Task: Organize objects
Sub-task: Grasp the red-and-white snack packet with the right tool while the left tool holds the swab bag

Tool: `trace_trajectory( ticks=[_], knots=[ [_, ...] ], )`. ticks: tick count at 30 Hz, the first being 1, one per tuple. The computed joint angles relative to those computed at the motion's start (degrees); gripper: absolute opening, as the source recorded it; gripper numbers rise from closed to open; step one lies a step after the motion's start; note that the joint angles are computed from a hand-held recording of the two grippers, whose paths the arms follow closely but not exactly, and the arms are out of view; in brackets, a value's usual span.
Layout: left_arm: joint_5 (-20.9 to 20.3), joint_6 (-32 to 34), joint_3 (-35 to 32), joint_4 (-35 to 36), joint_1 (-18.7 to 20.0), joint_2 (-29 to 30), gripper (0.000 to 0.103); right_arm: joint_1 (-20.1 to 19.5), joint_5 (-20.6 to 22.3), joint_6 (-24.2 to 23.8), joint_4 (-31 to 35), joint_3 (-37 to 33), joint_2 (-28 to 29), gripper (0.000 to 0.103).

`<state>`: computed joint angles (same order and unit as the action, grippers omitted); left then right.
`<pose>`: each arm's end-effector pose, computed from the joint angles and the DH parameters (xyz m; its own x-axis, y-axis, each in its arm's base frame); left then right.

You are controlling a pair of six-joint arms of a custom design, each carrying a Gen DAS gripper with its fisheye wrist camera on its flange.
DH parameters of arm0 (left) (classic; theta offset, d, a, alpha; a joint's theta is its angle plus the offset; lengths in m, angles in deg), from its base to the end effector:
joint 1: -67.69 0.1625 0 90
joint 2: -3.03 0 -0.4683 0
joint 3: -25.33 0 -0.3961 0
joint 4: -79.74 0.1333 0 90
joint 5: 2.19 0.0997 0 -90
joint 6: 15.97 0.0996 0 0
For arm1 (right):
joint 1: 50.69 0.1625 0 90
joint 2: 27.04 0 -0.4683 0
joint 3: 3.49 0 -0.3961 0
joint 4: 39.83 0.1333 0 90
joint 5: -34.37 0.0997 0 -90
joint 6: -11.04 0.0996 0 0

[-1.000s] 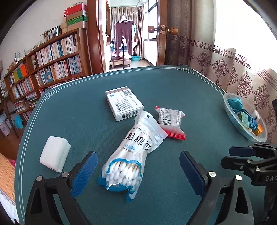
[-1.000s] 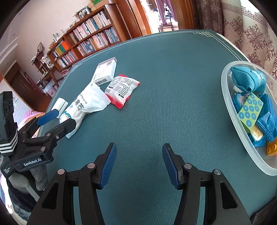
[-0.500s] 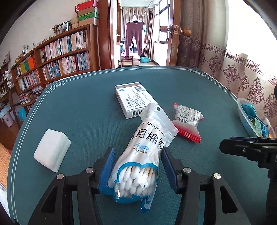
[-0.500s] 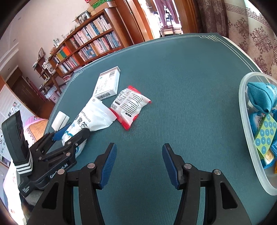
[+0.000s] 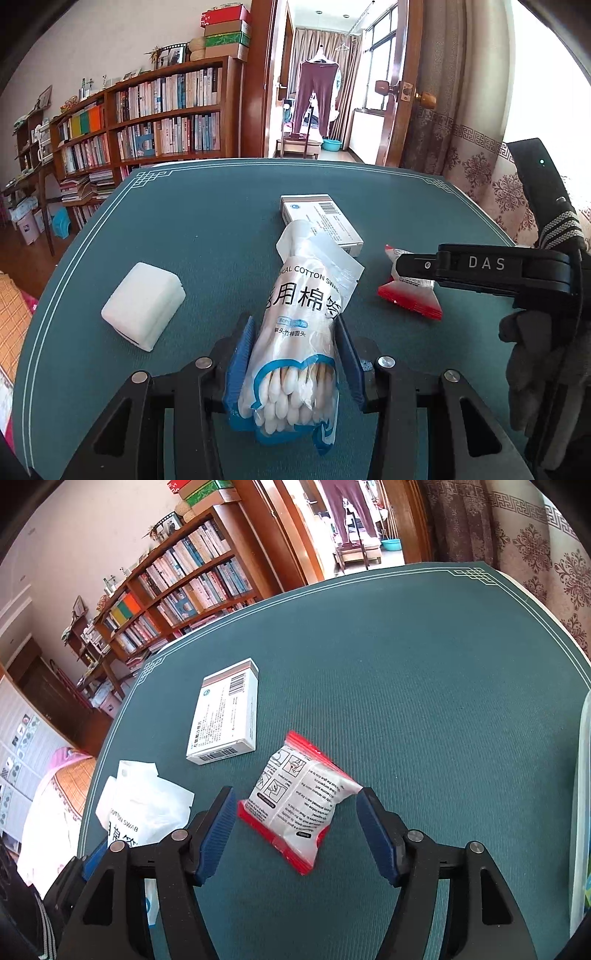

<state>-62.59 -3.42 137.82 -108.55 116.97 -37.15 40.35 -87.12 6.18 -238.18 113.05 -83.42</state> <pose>-0.2568 -0.5781 0.0531 -0.6536 0.5416 -0.5286 0.7463 0.5774 -0.3311 0.0919 -0.5846 0.2266 -0.8555 0.3160 0.4101 -0.0849 0.6958 -0.7132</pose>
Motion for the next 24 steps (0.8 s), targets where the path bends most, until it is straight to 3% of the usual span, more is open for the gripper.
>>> trace_trajectory(
  ticks=[8,10,11,12,14,24],
  knots=[
    [1.92,-0.85,-0.78,1.47,0.18,0.92,0.051,1.43,-6.00,-5.65,-3.07,-1.98,3.91,0.068],
    [3.09,-0.80,-0.96,2.03,0.11,1.40,0.052,1.71,-7.28,-7.14,-3.99,-1.95,4.38,0.063],
    [3.13,-1.01,-1.12,2.58,0.15,1.42,0.053,1.87,-8.06,-7.99,-4.42,-1.87,4.56,0.054],
    [2.80,-1.09,-1.13,2.62,0.28,1.36,0.053,1.93,-8.27,-8.69,-4.62,-1.66,4.56,0.048],
    [2.24,-1.38,-1.29,3.30,0.54,1.20,0.053,1.99,-7.83,-9.27,-4.68,-0.74,4.06,0.046],
    [0.62,-0.55,-0.07,0.63,0.32,0.80,0.048,3.72,-6.14,-9.16,-11.63,7.07,0.43,0.043]
  ],
)
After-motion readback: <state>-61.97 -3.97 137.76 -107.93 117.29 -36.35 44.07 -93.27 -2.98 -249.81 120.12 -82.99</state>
